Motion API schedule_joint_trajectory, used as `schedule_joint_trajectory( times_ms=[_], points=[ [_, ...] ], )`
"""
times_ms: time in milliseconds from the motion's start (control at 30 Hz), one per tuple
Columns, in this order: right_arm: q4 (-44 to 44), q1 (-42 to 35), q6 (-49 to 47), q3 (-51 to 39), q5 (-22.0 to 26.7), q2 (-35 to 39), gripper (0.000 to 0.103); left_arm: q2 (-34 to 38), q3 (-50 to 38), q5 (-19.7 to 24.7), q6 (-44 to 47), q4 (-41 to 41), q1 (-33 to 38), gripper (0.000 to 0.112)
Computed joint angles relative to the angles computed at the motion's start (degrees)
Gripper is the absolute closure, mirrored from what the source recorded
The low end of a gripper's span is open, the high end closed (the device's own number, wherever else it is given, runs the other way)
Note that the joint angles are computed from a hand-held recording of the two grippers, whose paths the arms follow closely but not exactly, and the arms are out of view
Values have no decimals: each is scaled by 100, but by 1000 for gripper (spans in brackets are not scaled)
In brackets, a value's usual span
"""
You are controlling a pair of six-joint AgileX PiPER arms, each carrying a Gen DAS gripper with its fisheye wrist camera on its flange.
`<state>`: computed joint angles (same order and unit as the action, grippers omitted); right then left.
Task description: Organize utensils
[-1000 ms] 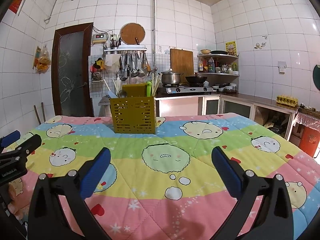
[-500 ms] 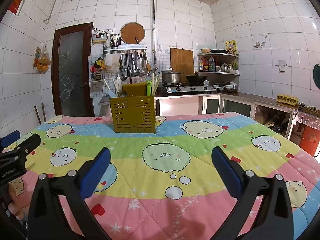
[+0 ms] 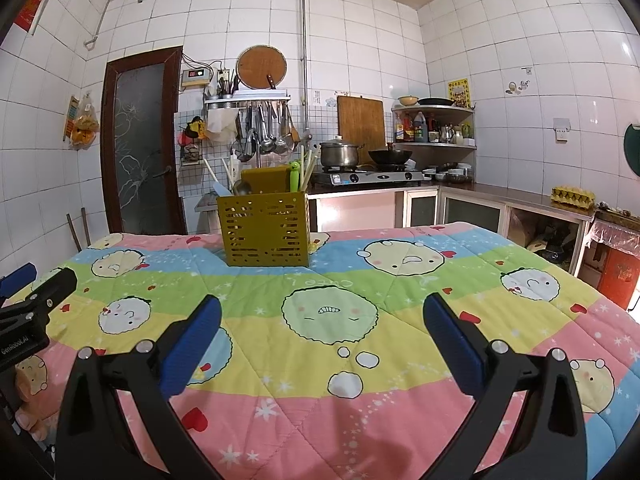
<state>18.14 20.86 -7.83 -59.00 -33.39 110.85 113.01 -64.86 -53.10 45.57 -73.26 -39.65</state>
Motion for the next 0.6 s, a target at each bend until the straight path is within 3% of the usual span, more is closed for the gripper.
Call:
schedule_joint_trajectory(
  times_ms=[600],
  points=[
    [70,15,-80,-11,-4,14,5,1,-16,7,19,-5,5,14]
  ],
)
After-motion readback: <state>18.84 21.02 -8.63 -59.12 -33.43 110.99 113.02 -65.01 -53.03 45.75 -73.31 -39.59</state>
